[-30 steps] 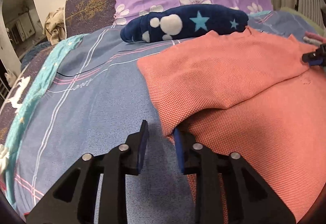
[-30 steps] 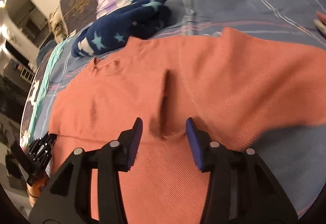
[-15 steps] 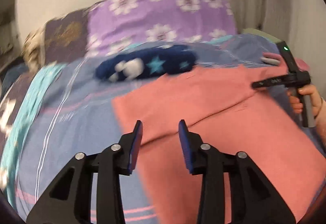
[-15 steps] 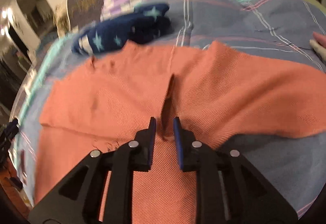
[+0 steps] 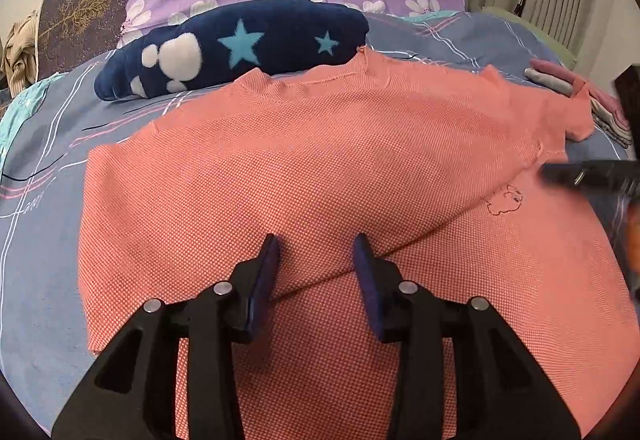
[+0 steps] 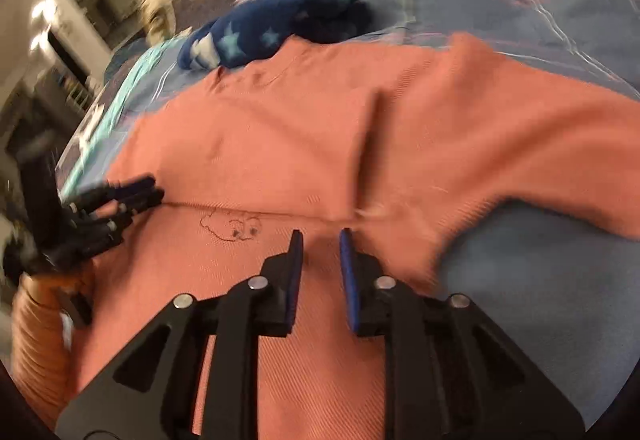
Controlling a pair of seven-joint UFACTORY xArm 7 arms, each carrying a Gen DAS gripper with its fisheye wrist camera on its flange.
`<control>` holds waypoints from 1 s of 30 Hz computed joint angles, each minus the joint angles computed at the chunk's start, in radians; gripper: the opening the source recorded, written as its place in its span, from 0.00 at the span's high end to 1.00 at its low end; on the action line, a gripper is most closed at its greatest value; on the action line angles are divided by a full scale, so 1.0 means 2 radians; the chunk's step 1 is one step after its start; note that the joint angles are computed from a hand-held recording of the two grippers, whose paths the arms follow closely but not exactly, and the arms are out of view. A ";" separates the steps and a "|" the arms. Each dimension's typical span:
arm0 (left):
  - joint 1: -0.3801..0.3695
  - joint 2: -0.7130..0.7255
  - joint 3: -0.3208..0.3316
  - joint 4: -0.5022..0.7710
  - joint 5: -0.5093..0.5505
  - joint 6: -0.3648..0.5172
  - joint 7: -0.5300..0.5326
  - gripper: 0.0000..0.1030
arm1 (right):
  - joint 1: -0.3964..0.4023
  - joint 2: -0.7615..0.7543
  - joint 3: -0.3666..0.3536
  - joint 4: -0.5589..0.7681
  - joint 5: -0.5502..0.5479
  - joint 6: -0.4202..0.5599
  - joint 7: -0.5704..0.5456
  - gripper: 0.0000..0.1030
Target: Fold small clothes
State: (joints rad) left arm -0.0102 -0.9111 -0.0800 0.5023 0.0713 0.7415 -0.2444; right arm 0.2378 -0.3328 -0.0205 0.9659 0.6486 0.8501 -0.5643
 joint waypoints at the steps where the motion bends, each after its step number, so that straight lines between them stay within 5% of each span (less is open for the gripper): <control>1: 0.001 -0.001 -0.003 0.000 0.002 0.002 -0.001 0.61 | -0.011 -0.010 -0.007 -0.003 0.003 -0.018 0.008 0.87; 4: 0.005 0.001 -0.012 0.001 0.012 -0.001 -0.006 0.60 | -0.071 -0.009 -0.010 0.007 -0.056 -0.074 0.102 0.85; 7: 0.005 0.004 -0.008 0.002 0.015 -0.003 -0.005 0.60 | -0.109 0.022 -0.041 0.037 -0.075 -0.029 0.191 0.79; 10: 0.003 0.003 -0.004 0.000 0.012 -0.006 -0.004 0.60 | -0.112 0.035 -0.077 0.038 0.008 -0.004 0.171 0.61; 13: 0.004 0.002 -0.006 0.000 0.013 -0.005 -0.005 0.60 | -0.112 0.051 -0.068 0.045 0.052 -0.015 0.152 0.49; 15: 0.005 0.002 -0.008 -0.001 0.015 -0.005 -0.006 0.60 | -0.115 0.067 -0.049 0.055 0.038 -0.042 0.167 0.67; 16: 0.005 0.002 -0.009 -0.001 0.016 -0.005 -0.006 0.60 | -0.115 0.078 -0.040 0.063 0.029 -0.054 0.181 0.95; 18: 0.006 0.001 -0.010 -0.001 0.018 -0.006 -0.007 0.60 | -0.112 0.080 -0.025 0.068 0.026 -0.090 0.203 0.95; 22: 0.007 0.000 -0.013 -0.002 0.021 -0.006 -0.010 0.59 | -0.046 0.020 0.001 0.043 0.041 -0.151 0.091 0.95; 25: 0.007 -0.001 -0.014 -0.003 0.023 -0.007 -0.013 0.58 | 0.038 -0.028 0.008 0.016 0.053 -0.132 -0.030 0.91; 28: 0.004 -0.005 -0.007 -0.006 0.019 -0.009 -0.013 0.58 | 0.081 -0.035 0.019 0.000 0.026 -0.046 -0.074 0.57; 30: 0.002 -0.008 -0.001 -0.008 0.014 -0.012 -0.010 0.57 | 0.083 -0.041 0.021 -0.019 0.020 -0.028 -0.075 0.55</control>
